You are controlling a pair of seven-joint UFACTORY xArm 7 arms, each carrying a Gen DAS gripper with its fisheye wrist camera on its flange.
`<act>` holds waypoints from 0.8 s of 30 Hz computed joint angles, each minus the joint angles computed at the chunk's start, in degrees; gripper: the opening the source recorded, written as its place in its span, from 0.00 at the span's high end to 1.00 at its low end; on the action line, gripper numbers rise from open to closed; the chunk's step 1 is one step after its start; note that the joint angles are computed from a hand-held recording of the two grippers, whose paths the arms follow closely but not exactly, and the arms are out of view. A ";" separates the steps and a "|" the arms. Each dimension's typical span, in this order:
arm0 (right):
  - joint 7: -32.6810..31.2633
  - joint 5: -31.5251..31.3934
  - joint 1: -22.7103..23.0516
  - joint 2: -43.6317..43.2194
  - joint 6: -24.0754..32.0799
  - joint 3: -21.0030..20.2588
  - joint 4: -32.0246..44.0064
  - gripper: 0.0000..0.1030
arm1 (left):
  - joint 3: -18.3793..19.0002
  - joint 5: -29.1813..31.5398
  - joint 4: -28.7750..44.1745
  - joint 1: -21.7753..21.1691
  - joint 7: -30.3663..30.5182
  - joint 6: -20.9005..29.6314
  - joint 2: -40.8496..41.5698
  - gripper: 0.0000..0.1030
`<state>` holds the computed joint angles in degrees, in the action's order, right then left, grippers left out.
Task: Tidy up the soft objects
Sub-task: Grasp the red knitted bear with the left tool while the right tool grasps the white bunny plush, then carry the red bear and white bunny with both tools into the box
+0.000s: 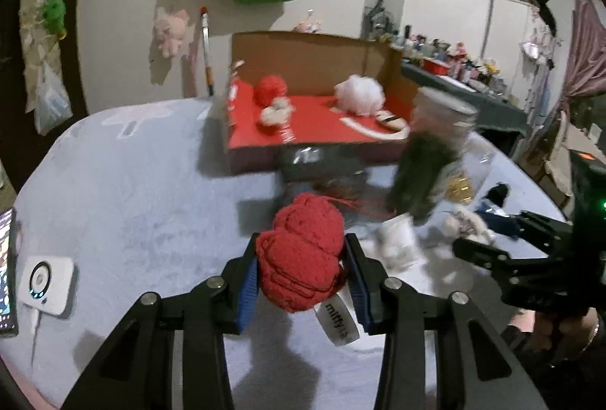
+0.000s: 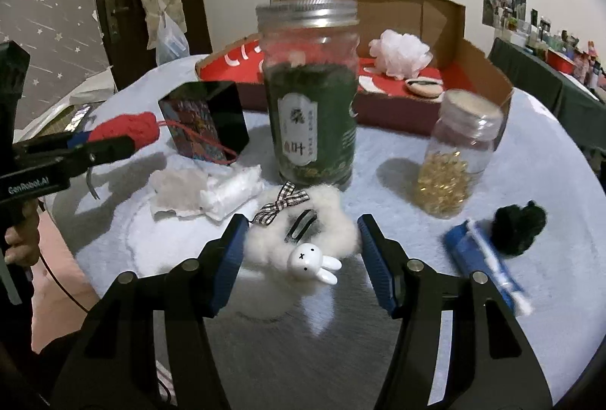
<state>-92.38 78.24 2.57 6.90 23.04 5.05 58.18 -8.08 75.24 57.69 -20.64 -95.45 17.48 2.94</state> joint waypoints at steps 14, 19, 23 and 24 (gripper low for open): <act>2.76 -5.64 -2.63 -1.21 5.57 -2.05 1.43 0.44 | 2.89 -10.99 11.53 -5.38 12.61 -10.07 12.29 0.58; 4.14 -7.45 -3.26 -0.01 6.69 -1.94 2.54 0.44 | 4.30 -17.16 12.89 -7.07 17.58 -10.09 14.37 0.58; 4.99 -8.72 -3.72 0.85 7.12 -1.52 3.19 0.44 | 6.59 -20.06 12.42 -8.98 19.47 -10.48 14.40 0.58; 4.87 -8.76 -3.84 0.99 7.18 -1.41 3.28 0.44 | 7.15 -20.83 12.27 -9.37 20.04 -10.62 14.37 0.58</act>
